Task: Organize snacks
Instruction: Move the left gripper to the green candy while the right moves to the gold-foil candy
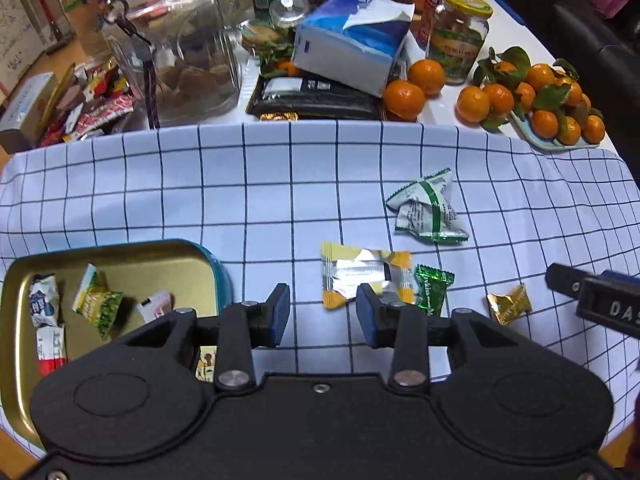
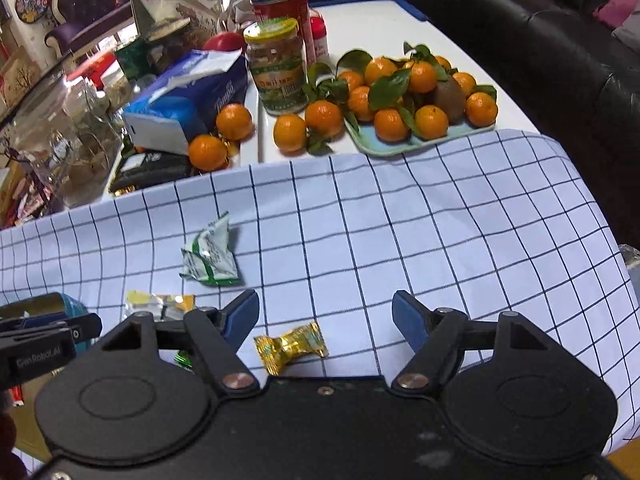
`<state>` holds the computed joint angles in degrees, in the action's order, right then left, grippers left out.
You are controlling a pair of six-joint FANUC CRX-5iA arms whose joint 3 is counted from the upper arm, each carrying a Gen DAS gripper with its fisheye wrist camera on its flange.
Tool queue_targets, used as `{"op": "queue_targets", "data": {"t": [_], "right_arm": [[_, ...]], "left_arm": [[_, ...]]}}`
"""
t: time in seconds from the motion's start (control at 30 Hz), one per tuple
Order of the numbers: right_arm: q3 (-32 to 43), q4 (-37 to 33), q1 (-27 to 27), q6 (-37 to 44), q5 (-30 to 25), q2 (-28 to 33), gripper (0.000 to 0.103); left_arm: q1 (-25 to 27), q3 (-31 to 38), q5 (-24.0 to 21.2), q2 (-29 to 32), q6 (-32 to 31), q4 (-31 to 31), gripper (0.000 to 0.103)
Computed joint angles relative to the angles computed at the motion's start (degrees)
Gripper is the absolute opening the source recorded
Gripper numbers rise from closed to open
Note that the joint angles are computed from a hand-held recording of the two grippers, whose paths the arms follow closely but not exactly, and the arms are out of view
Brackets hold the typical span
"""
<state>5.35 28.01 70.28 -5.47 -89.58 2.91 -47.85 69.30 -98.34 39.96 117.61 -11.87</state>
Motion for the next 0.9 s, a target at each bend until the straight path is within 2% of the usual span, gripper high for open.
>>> {"op": "queue_targets", "data": {"t": [0.07, 0.13, 0.23, 0.43, 0.57, 0.7, 0.9], "right_arm": [[-0.27, -2.69, -0.81, -0.70, 1.15, -0.36, 0.072], [-0.71, -5.37, -1.79, -1.93, 2.56, -0.96, 0.063], [-1.18, -7.88, -2.99, -4.71, 3.55, -1.43, 0.063], [-0.71, -8.40, -4.07, -6.07, 3.79, -0.74, 0.063], [-0.26, -9.62, -4.81, -5.95, 5.15, -0.28, 0.063], [0.28, -7.99, -4.40, -6.36, 4.43, 1.01, 0.063], [0.61, -4.31, -4.78, -9.36, 7.68, 2.19, 0.063]], "left_arm": [[0.13, 1.55, -1.31, 1.03, 0.10, 0.40, 0.047], [0.28, 2.85, -2.12, 1.89, 0.16, 0.80, 0.047], [0.78, 4.12, -2.60, 2.76, 0.32, 2.22, 0.047], [1.72, 8.18, -4.78, 5.30, 0.96, 4.29, 0.047], [1.96, 7.94, -5.16, 5.29, 1.39, 4.87, 0.047], [2.08, 8.21, -6.25, 5.46, 2.06, 4.56, 0.047], [2.31, 11.43, -9.36, 7.18, 4.19, 4.04, 0.047]]}}
